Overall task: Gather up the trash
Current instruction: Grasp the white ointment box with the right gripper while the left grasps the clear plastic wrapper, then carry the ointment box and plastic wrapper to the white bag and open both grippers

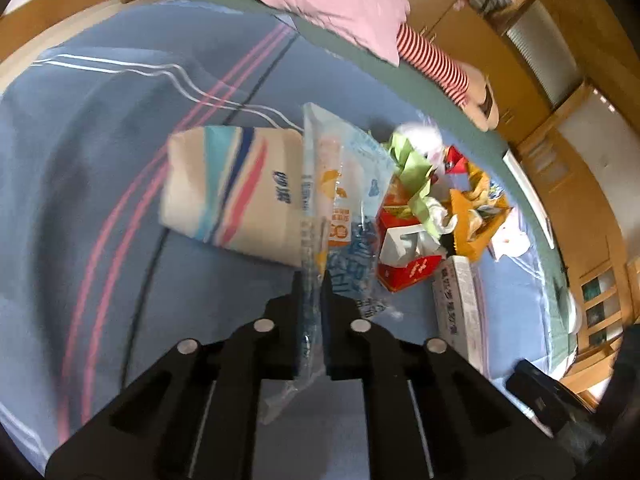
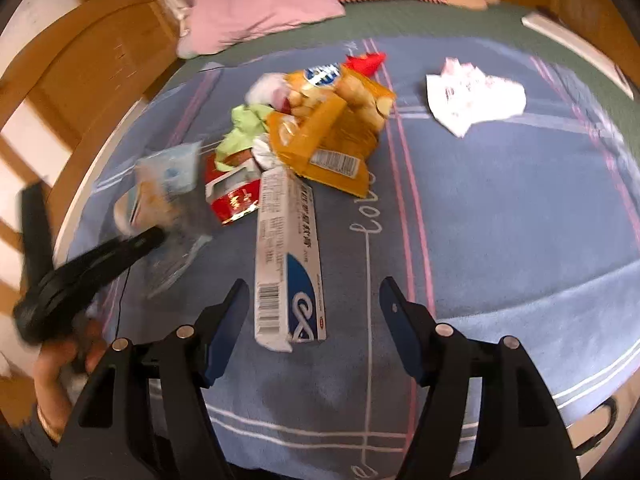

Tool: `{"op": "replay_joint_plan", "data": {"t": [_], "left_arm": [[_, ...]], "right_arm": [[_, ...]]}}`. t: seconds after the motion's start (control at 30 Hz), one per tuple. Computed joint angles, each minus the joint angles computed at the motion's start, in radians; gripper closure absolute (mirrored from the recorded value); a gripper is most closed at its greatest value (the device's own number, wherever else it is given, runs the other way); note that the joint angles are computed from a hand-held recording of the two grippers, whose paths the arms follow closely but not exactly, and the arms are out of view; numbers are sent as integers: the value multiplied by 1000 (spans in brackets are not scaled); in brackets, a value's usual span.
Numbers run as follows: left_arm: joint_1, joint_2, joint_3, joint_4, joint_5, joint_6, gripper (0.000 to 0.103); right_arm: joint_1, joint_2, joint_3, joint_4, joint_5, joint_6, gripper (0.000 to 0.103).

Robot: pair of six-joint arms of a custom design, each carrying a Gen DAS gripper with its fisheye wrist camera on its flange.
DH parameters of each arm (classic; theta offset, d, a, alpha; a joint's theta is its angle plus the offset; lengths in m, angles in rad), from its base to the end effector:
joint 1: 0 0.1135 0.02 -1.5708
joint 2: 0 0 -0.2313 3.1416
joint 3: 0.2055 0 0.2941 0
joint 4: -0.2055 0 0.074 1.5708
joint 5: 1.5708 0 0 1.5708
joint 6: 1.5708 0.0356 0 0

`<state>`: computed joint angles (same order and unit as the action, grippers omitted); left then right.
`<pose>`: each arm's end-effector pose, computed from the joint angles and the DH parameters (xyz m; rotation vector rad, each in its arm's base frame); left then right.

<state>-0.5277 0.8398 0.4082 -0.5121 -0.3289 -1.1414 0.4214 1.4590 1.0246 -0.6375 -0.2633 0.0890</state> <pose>0.1919 -0.0985 0.1326 -0.8716 2.3115 -0.3178 0.2996 0.1444 0.1815 -0.5322 2.6268 0.5155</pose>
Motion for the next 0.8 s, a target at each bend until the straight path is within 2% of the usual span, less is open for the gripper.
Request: {"op": "replay_joint_plan", "data": {"t": [0.17,0.23,0.27,0.33,0.4,0.5,0.57,0.63,0.67,0.73,0.77,0.8], "left_arm": [[-151,-287,-109,-196,-55,-180,95],[-190,-389,-160,-259,-47,-285,95],[-199,-466,-191,-291,-46,-318,95],[-208,-567,-229,-326,-55,-353,95],[-206,-554,-226,-328,-57,-365,95],[-206,-480,-205,-284,-50,-347,95],[-206,-447,-193,-273,-49,-338,95],[-191,-403,-182,-253,-42,-325,93],[-189,-398,-180,-257,-45,-322,90],[-180,-369,-169,-258,-42,-307,68],[-164,-334,-160,-232,-33,-285,65],[-155,-314,-154,-216,-30,-267,63]], "right_arm": [[25,179,71,103,-31,126,36],[17,221,70,164,-80,204,41],[19,240,72,179,-103,228,50],[48,250,73,182,-77,235,51],[94,230,64,177,-15,185,53],[141,222,77,124,21,112,53],[161,216,76,130,85,107,51],[160,234,90,136,106,133,49],[155,245,97,140,99,149,49],[160,257,100,154,111,162,49],[174,255,99,155,137,155,51],[185,244,87,162,153,149,61]]}}
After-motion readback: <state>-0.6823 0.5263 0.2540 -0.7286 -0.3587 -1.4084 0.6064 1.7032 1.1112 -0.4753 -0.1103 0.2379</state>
